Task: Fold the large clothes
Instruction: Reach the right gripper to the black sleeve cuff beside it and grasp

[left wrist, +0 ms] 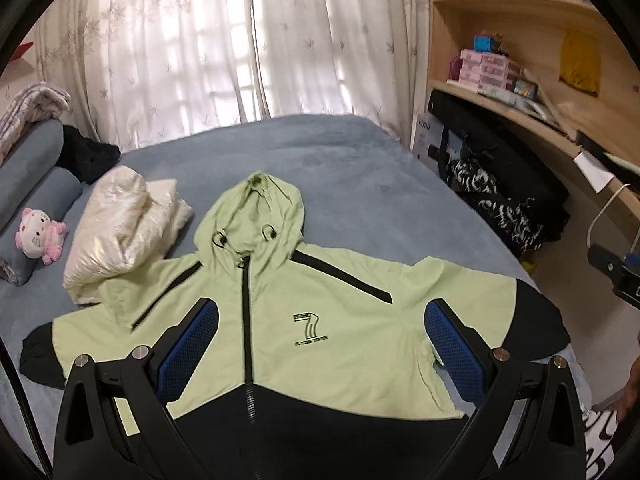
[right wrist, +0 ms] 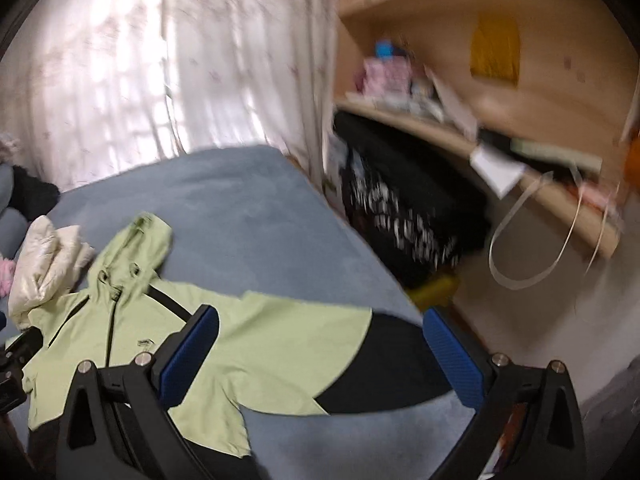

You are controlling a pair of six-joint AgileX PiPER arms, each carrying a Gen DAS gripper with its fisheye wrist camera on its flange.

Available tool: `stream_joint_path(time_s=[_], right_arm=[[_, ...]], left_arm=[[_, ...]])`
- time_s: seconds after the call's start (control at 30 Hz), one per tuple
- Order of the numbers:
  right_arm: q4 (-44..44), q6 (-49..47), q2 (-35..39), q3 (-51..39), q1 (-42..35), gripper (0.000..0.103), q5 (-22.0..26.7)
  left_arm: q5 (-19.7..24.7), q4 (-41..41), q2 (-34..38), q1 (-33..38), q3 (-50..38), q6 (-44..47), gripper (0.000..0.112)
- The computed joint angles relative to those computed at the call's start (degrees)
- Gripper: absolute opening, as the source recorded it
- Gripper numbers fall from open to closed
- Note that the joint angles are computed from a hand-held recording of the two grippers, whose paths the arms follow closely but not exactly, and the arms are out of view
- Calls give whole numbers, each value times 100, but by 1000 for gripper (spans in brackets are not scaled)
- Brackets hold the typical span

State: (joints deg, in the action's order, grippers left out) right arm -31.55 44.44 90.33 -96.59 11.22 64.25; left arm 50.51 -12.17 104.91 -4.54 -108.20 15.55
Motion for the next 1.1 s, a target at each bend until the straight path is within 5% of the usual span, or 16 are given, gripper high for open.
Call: stream_joint_path(time_s=[0.3, 0.5, 0.83, 0.97, 1.1], right_arm=[[3133, -1064, 67, 1745, -2659, 91, -1250], [4743, -1900, 494, 2737, -3879, 79, -1805], [6051, -2530, 1136, 3186, -4310, 71, -3038], [5872, -2456, 1245, 3116, -4210, 17, -3370], [5197, -1932, 589, 3465, -3793, 8, -4064]], left_arm=[[-363, 1047, 1331, -794, -308, -1118, 102], [-616, 817, 1803, -911, -249, -1027, 102], [-830, 528, 1888, -1048, 84, -602, 102], [-979, 416, 1688, -1012, 350, -412, 93], [-1087, 229, 1438, -877, 631, -218, 89]])
